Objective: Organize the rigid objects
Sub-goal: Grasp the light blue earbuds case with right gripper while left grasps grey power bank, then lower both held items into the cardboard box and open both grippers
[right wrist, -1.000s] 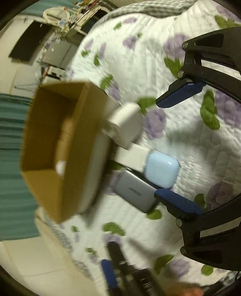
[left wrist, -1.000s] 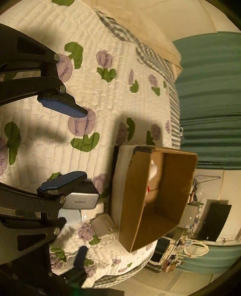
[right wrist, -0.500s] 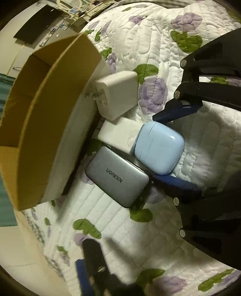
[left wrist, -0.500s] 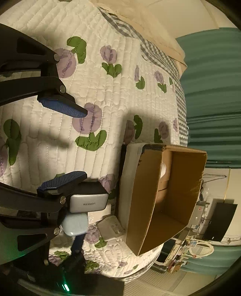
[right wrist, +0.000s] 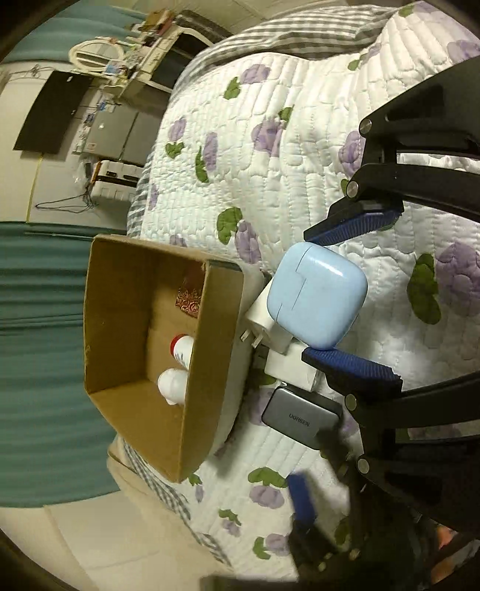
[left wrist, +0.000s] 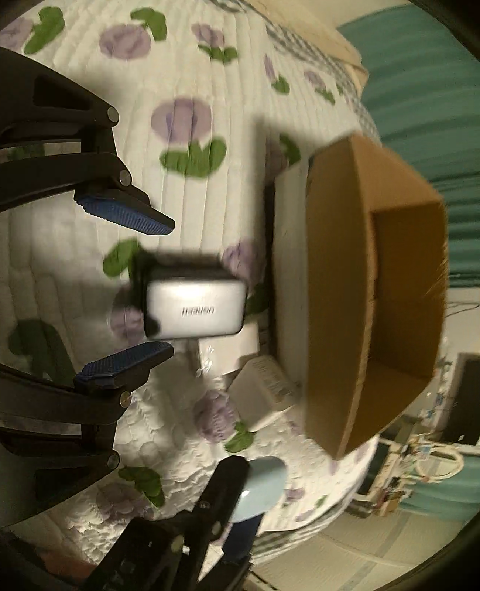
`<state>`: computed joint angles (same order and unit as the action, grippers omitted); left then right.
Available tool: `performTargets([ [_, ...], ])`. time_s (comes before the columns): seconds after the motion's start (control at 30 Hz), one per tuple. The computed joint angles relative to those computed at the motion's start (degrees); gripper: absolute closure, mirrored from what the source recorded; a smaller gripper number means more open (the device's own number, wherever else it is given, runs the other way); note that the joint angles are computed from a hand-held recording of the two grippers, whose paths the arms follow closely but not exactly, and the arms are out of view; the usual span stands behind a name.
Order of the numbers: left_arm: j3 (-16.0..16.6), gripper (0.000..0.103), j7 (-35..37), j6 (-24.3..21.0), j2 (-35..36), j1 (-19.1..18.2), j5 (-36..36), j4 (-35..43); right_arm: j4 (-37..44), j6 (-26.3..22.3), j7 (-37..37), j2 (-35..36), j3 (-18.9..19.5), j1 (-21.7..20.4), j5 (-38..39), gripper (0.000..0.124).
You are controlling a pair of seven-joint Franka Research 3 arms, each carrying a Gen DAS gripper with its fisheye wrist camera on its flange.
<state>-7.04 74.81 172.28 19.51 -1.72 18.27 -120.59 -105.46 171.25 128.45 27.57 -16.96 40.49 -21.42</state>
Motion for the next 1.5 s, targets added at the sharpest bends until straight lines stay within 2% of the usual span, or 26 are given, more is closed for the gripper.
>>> performTargets([
  [0.17, 3.5, 0.04, -4.1, -2.2, 2.5, -4.0, 4.0, 3.2, 0.0, 0.4, -3.0, 0.2, 3.7, -3.6, 4.0, 0.067],
  [0.27, 5.8, 0.04, -7.5, -5.1, 5.0, -6.4, 7.3, 6.5, 0.0, 0.7, -4.9, 0.5, 5.1, -5.0, 6.7, 0.067],
  [0.37, 5.0, 0.04, -8.3, -7.5, 6.8, -5.7, 7.7, 8.8, 0.0, 0.9, -6.5, 0.9, 5.7, -5.4, 8.8, 0.067],
  [0.47, 3.8, 0.043, -8.0, -5.7, 6.4, -4.3, 7.8, 8.0, 0.1, 0.9, -8.0, 1.0, 5.8, -5.4, 10.5, 0.067],
  [0.5, 3.1, 0.053, -7.3, -4.5, 6.0, -3.6, 7.4, 7.1, 0.0, 0.9, -8.2, 1.0, 5.6, -5.1, 10.7, 0.067],
  [0.53, 2.2, 0.056, -6.3, -3.8, 5.6, -2.7, 6.8, 6.5, 0.0, 1.1, -8.4, 1.0, 5.3, -4.8, 10.9, 0.067],
  [0.67, 4.7, 0.059, -8.6, -1.4, 3.1, -4.6, 8.9, 3.3, -0.8, 1.9, -8.6, 0.3, 3.7, -3.2, 10.8, 0.067],
  [0.73, 4.9, 0.061, -9.6, 0.0, 1.1, -4.3, 9.1, 1.0, -1.4, 2.4, -8.6, -0.3, 2.7, -2.2, 10.4, 0.067],
  [0.87, 3.1, 0.061, -8.5, 2.9, -3.4, -1.7, 7.7, -3.4, -3.0, 3.5, -7.0, -2.2, -1.0, 1.2, 8.1, 0.067],
  [0.97, 1.4, 0.061, -7.1, 5.2, -6.9, 0.2, 5.7, -5.8, -3.6, 4.7, -7.3, -3.6, -0.7, 0.9, 7.6, 0.067],
  [1.03, 0.2, 0.061, -5.7, 5.8, -8.3, 1.0, 4.0, -5.9, -3.6, 4.8, -6.9, -4.2, -2.1, 2.2, 6.5, 0.067],
  [1.1, 0.8, 0.061, -5.9, 7.1, -10.2, 0.6, 4.0, -6.3, -3.1, 5.0, -7.9, -5.2, -1.1, 1.3, 6.4, 0.067],
  [1.17, -1.4, 0.061, -2.7, 7.5, -10.5, 2.9, 1.1, -5.0, -2.0, 5.1, -9.1, -5.9, 0.0, 0.2, 6.3, 0.067],
  [1.2, -3.6, 0.061, 0.3, 7.4, -10.5, 4.9, -1.6, -3.8, -1.2, 5.0, -8.9, -6.2, -1.0, 0.9, 5.5, 0.067],
  [1.23, -4.0, 0.061, 1.5, 7.4, -10.5, 5.2, -2.6, -2.7, -0.5, 4.9, -8.3, -6.4, -1.9, 1.6, 4.6, 0.067],
  [1.4, -0.6, 0.061, 1.5, 6.0, -7.2, 2.3, -1.4, 4.9, 6.2, 3.8, -11.2, -6.1, 1.8, -2.9, 5.1, 0.067],
  [1.5, -1.8, 0.061, 3.4, 4.6, -3.3, 3.2, -2.8, 11.0, 11.0, 2.6, -12.4, -4.3, 2.7, -4.3, 5.1, 0.067],
])
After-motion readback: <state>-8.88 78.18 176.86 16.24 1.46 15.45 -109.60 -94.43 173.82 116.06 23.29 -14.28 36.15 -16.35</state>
